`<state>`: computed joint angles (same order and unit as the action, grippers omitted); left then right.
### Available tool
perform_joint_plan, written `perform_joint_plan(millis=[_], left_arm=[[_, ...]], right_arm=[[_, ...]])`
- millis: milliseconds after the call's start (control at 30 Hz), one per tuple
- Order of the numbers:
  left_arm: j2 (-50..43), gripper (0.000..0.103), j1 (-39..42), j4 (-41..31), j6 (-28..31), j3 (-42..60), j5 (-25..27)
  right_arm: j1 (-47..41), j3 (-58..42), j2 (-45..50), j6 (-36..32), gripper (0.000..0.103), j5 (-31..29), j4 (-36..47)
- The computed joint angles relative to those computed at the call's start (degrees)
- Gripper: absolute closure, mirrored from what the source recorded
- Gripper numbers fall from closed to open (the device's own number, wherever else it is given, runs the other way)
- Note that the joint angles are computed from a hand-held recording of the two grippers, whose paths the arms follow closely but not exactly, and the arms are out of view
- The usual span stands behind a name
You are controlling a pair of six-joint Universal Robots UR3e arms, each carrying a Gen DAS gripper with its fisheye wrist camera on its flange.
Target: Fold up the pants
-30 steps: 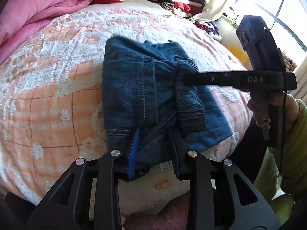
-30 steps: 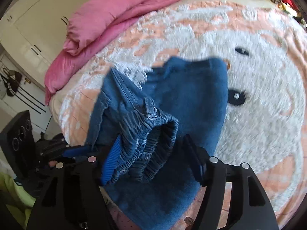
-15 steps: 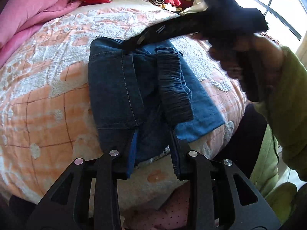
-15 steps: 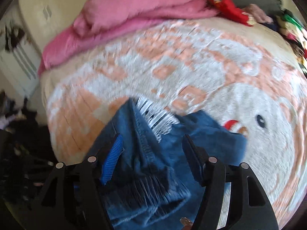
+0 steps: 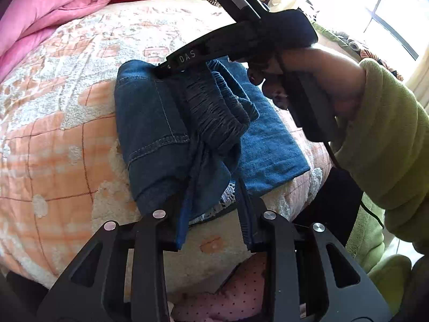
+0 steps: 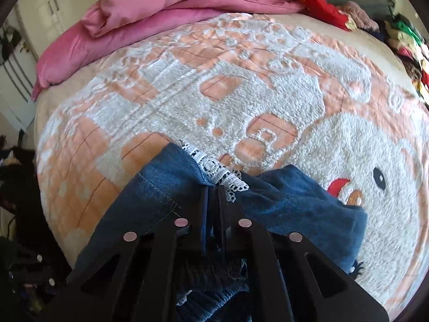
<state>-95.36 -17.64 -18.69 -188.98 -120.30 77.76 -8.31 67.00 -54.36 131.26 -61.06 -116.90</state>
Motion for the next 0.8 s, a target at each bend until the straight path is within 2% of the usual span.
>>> perform_joint_plan(millis=[67,133,167,200,267,333,433,567,633,700,800], left_arm=[[0.0,0.080,0.1,-0.2,0.1,0.0,-0.1],[0.0,0.080,0.0,-0.2,0.0,0.0,-0.2],[0.0,0.078,0.0,-0.2,0.0,0.0,-0.3],[0.1,0.078,0.1,-0.2,-0.1,0.0,-0.5],[1.0,0.078,0.5,-0.2,-0.2,-0.6,-1.1],[2.5,0.077,1.1,-0.1,-0.3,-1.7,-2.1],[5.8,0.068,2.4,-0.7,-0.3,-3.4,-3.4],[8.9,0.057,2.9,-2.6,-0.5,-3.2,-2.0],[10.3,0.053,3.7,-4.8,0.0,-2.6,-1.7],[10.7,0.049,4.2,-5.6,-0.4,-2.0,-1.3],[11.5,0.043,4.9,-6.7,-0.4,-1.4,-0.6]], right_arm=[[-0.7,0.5,-0.7,0.2,0.094,1.2,0.3],[-2.0,1.8,-2.5,0.9,0.082,2.4,-0.3],[-3.3,2.6,-3.9,1.4,0.072,3.8,-0.4],[-4.3,3.2,-4.9,1.5,0.069,5.2,-0.1],[-6.7,5.4,-7.9,0.7,0.068,8.1,0.2],[-10.1,7.8,-11.7,-2.2,0.061,12.0,2.5],[-14.4,10.2,-16.1,-6.8,0.051,16.1,7.0],[-20.2,15.4,-23.1,-15.9,0.040,20.1,14.0],[-22.3,17.5,-25.8,-20.3,0.039,21.2,17.7],[-24.3,20.9,-29.1,-24.6,0.032,21.1,20.0],[-26.9,25.7,-33.6,-29.7,0.032,20.4,22.3]])
